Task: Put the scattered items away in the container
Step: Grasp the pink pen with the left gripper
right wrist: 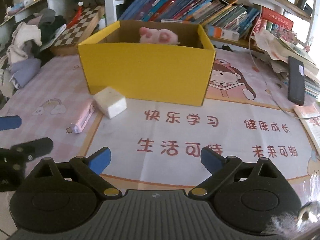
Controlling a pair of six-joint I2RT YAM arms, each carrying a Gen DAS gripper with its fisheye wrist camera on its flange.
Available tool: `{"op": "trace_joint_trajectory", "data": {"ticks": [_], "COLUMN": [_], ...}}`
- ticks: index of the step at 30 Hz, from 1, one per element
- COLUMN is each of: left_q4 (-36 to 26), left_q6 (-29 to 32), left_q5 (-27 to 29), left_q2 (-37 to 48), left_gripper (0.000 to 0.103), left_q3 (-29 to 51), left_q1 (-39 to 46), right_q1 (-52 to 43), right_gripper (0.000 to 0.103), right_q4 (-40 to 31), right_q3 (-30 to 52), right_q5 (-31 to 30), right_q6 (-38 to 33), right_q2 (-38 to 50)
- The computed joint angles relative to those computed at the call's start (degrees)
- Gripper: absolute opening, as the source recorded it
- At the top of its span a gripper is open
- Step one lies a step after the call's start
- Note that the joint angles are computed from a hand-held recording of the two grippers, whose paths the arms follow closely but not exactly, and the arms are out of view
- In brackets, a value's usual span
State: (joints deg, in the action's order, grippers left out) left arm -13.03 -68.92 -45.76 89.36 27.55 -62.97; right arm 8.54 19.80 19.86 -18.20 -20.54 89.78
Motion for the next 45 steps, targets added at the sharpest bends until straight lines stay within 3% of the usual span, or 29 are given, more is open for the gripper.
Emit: {"op": "trace_joint_trajectory", "data": {"ticks": [7,21,25,29,33,37,45], "left_q4": [2.05,5.75,7.14,7.65,10.25,11.94,14.13], "left_q6": [1.59,5.14,6.28,7.32,9.67,11.29,11.24], "left_q5": [1.31,2.76,2.87,3.24,4.88,6.75,8.01], "left_q2": [0.21,1.07,2.35,3.52,5.13,7.07,10.59], "left_gripper": [0.086,0.086,0.085,0.081,0.077,0.066,0.064], "left_q3": [-0.69,-0.94,-0.72,0.0,0.39,1.33,2.9], "left_q1": [1.56,5.89,6.88,8.75,11.05,13.18,16.45], "right_q1": [0.18,2.31,2.52,1.81,1.58,1.57,1.26], "right_gripper": [0.089,0.089,0.078,0.071,0.07,0.07,0.07], "right_q4": [-3.17,-6.02,-5.55,-6.37,-7.36,-8.54,-13.42], "right_q3": [2.16,6.87,8.18,10.58,12.67,14.73,19.94], "right_q5": [-2.1,-3.26,-2.74,-3.47,-4.56,-5.52,-8.32], "right_q6": [-1.54,-3.43,-3.13,-2.88,-4.0,-5.26,-9.25], "right_q2": [0.9,4.06,5.78,7.62,8.95,10.24,13.48]}}
